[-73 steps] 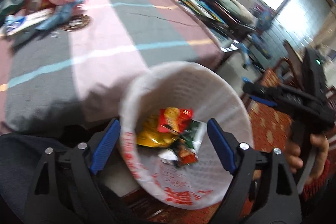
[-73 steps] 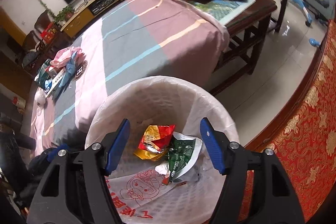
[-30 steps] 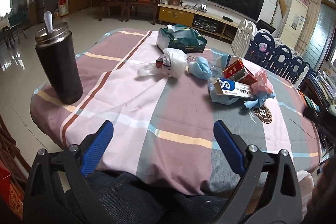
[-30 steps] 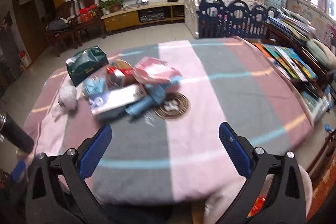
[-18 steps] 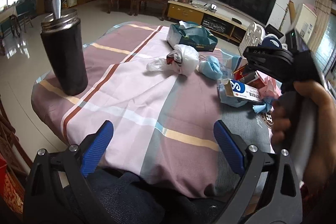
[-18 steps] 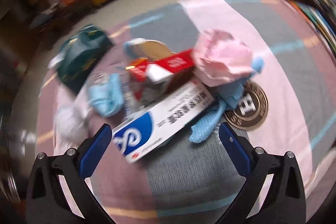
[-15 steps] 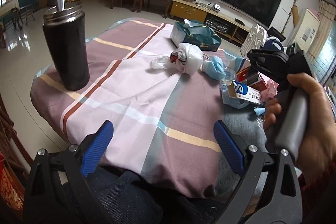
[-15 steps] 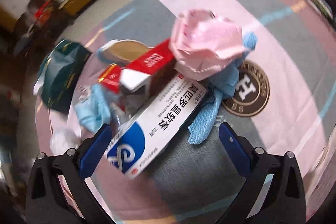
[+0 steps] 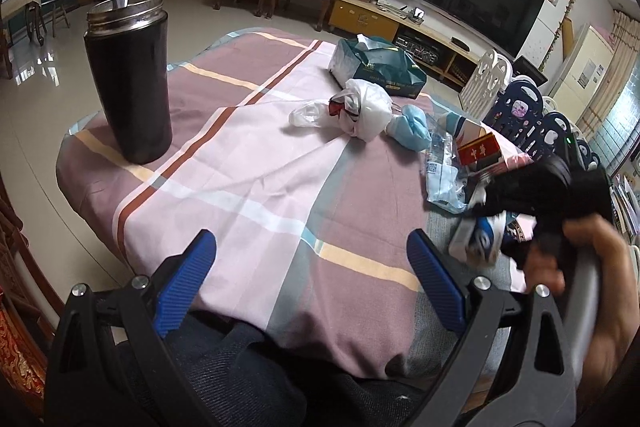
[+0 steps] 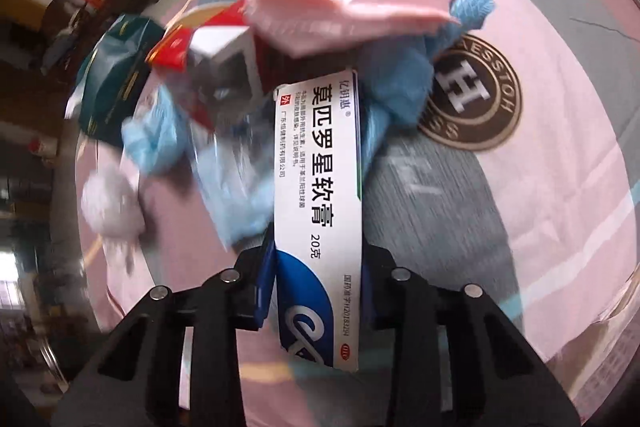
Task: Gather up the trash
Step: 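Lift the ointment box and set it down near the left tool, then grasp the red cigarette box with the right tool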
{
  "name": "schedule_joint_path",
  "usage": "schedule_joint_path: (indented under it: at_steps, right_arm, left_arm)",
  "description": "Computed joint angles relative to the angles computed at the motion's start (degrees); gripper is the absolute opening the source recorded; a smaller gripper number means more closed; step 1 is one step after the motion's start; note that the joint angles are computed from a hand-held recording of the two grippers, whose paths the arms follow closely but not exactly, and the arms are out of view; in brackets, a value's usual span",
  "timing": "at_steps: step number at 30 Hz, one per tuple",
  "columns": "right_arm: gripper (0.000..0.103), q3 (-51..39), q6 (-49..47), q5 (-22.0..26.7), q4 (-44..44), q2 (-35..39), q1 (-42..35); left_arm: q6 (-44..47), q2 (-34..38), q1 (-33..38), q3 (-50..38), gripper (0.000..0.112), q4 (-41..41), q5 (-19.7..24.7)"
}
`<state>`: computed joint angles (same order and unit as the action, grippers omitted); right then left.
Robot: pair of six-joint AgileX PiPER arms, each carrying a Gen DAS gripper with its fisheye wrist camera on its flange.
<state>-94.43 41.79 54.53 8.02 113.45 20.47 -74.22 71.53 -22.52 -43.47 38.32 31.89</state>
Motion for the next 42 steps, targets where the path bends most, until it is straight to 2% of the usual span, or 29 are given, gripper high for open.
schedule_joint_path:
  at_steps: [3,6,10,13,21,23,24,25,26,29,33,34,38,42]
  right_arm:
    - [0.036,7.75,-5.33,-1.18,-3.51,-6.26,2.52]
    - [0.036,14.06,-11.11,-2.61,-3.48,-11.25,3.12]
    - [0.035,17.68,-15.8,-3.81,-7.04,-15.05,4.89]
    - [0.035,16.47,-23.23,-5.6,-2.28,-14.01,4.92]
    - [0.036,4.65,-26.54,-3.09,1.15,-4.13,7.82]
    - [0.041,4.64,-28.85,-4.31,3.94,-4.02,7.92]
    - [0.052,4.8,-30.46,-5.27,5.35,-4.48,8.03]
    - [0.061,4.98,-30.18,-6.38,4.48,-5.22,8.5]
    - [0.063,4.91,-28.69,-7.07,2.38,-5.74,9.13]
    - [0.063,3.54,-23.18,-7.63,-6.64,-6.5,10.4]
    - [0.063,-0.31,-13.48,-2.75,-24.22,-4.8,12.41]
    - [0.063,-0.24,-12.88,-2.43,-26.28,-4.7,12.45]
    - [0.063,2.49,-13.29,-2.91,-29.75,-5.05,11.34]
    - [0.063,4.76,-13.88,-4.37,-28.15,-5.37,9.29]
  left_arm:
    - [0.1,-0.36,0.41,0.19,0.096,-0.69,-0.24]
    - [0.39,-0.23,0.55,0.22,0.096,-1.17,-0.49]
    - [-0.63,0.28,-0.65,-0.09,0.096,0.26,0.29]
    - [-1.72,0.45,-1.39,-0.2,0.096,1.54,0.94]
    - [-8.28,-2.22,1.59,2.15,0.096,3.13,0.01]
    - [-8.45,-3.21,3.72,3.02,0.096,1.57,-1.15]
    - [-7.16,-3.36,4.99,3.21,0.096,-0.38,-1.97]
    - [-5.99,-3.39,5.63,3.25,0.096,-1.81,-2.35]
    - [-4.98,-3.17,6.04,3.13,0.096,-3.01,-2.56]
    - [-5.05,-2.74,5.49,2.81,0.096,-2.69,-2.12]
    - [-5.11,-2.48,4.64,2.44,0.096,-2.31,-1.06]
    - [-5.05,-2.44,4.66,2.41,0.096,-2.46,-1.04]
    - [-4.56,-2.22,5.02,2.35,0.096,-3.06,-1.2]
    - [-4.45,-2.19,5.09,2.39,0.096,-3.06,-1.29]
